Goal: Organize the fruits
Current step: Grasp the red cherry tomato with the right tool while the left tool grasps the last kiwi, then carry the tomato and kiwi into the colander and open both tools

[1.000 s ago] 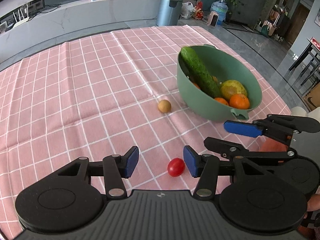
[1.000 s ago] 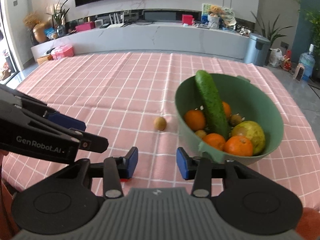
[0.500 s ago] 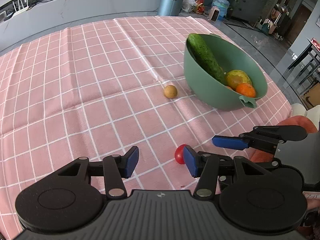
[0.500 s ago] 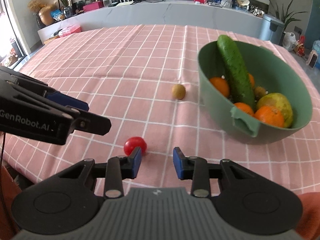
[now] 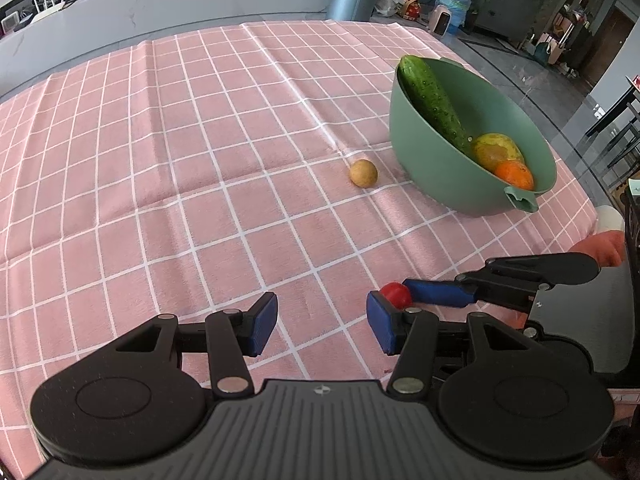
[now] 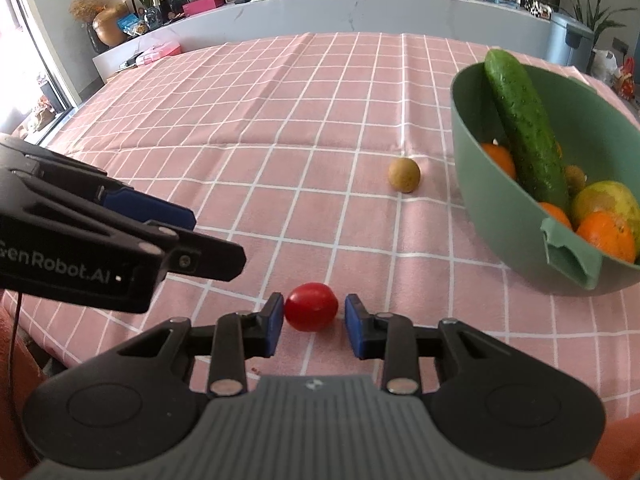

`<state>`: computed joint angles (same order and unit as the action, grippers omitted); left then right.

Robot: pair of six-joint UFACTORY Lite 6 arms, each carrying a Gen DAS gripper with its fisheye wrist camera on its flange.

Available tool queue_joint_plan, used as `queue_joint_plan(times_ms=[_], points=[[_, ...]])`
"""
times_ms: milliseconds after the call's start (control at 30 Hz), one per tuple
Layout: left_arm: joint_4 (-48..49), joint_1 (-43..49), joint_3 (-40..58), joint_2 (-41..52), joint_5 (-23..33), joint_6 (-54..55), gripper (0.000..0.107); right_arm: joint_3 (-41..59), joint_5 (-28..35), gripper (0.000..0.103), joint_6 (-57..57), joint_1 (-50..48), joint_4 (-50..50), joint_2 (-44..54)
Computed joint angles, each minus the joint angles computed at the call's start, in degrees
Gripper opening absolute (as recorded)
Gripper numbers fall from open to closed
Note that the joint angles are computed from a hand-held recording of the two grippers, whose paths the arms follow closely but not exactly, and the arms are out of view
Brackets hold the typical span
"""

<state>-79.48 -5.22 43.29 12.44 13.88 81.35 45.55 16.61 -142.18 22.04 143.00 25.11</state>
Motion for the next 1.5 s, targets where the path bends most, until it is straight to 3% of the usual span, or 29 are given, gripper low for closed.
queue_joint_plan(times_ms=[167,433,667,800,1067,1200,1500], points=[[-2.0,-0.7,2.0,2.2,0.2,2.4,0.061,-0.1,0.1,0.024,2.9,-0.7,-2.6,-0.2],[-8.7,-3.5,8.7,8.3,-0.3,10.8,0.060,-2.2,-3.4,0.024,-10.0,-3.8,13.0,-4.8],[-6.0,-7.5,20.3,17.7,-2.7,8.7,0.058,-0.1,-7.6,0.024,-4.7,-7.9,11.6,-4.2],[0.4,-8.9,27.7,24.0,-3.6,2.0,0.056,0.3,-7.4,0.024,-0.7,-9.2,8.8,-3.7],[13.2,-9.5,36.7,31.9,-4.0,-14.2,0.046,0.2,-4.7,0.024,14.3,-12.4,-6.7,-3.5],[22.0,-10.2,38.9,33.2,-4.3,-23.0,0.032,0.2,-3.6,0.024,18.0,-13.1,-10.4,-3.1],[17.3,-11.9,32.3,27.1,-7.4,-18.7,0.027,-2.2,-0.9,0.024,23.4,-14.8,-17.4,-6.0]])
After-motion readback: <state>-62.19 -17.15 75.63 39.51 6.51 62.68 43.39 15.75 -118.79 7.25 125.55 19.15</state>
